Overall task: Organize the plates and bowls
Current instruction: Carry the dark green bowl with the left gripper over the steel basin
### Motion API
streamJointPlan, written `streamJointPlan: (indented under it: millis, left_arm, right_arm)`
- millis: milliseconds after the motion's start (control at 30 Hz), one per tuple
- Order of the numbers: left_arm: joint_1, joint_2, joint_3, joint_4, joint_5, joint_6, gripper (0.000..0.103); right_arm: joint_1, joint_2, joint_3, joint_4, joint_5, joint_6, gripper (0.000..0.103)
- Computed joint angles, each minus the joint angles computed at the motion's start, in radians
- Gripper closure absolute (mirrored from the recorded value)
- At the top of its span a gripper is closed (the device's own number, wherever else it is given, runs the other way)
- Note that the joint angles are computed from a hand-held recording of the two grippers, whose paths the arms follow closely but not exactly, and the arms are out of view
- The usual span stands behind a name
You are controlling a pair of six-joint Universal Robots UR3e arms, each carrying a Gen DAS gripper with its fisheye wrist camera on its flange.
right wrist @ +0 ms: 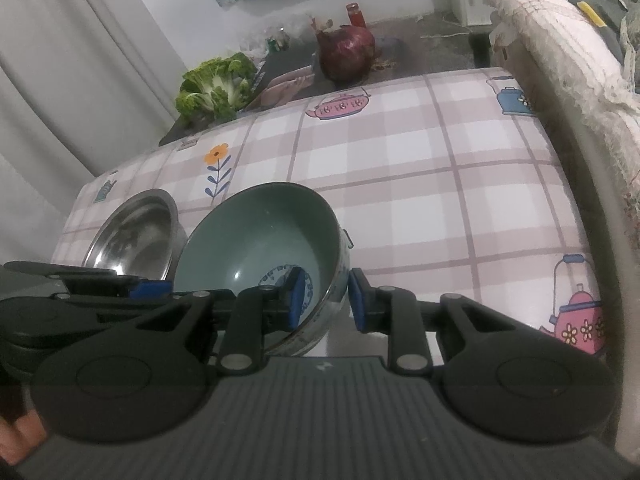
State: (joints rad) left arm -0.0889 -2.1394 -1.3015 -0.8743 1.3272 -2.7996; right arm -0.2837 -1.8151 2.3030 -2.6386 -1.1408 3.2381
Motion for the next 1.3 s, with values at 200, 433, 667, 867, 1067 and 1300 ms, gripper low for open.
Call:
streamJointPlan:
  millis: [200, 433, 667, 867, 1067, 1300]
  left_arm:
    - [0.015, 0.03, -0.015, -0.005, -0.013, 0.004, 0.076]
    - [0.024, 0.027, -0.009, -0.029, -0.027, 0.009, 0.077]
    - [0.022, 0.015, 0.0, -0.027, -0.04, 0.014, 0.077]
    - [0.026, -0.022, 0.049, -0.083, -0.055, 0.002, 0.076]
    - [0.023, -0.038, 0.071, -0.103, -0.055, 0.001, 0.076]
    - [0.027, -0.051, 0.086, -0.117, -0.064, 0.002, 0.076]
  right_arm:
    - [0.014, -0.033, -0.022, 0.035, -0.011, 0.005, 0.08]
    - [0.027, -0.039, -0.032, 0.032, -0.034, 0.011, 0.08]
    - [0.019, -0.008, -0.018, 0.009, -0.039, 0.012, 0.08]
    - [0.001, -0.004, -0.007, 0.003, -0.014, 0.008, 0.08]
    - [-0.042, 0.012, -0.008, 0.046, 0.05, 0.001, 0.08]
    - [-0.029, 0.04, -0.007, 0.025, 0.047, 0.005, 0.081]
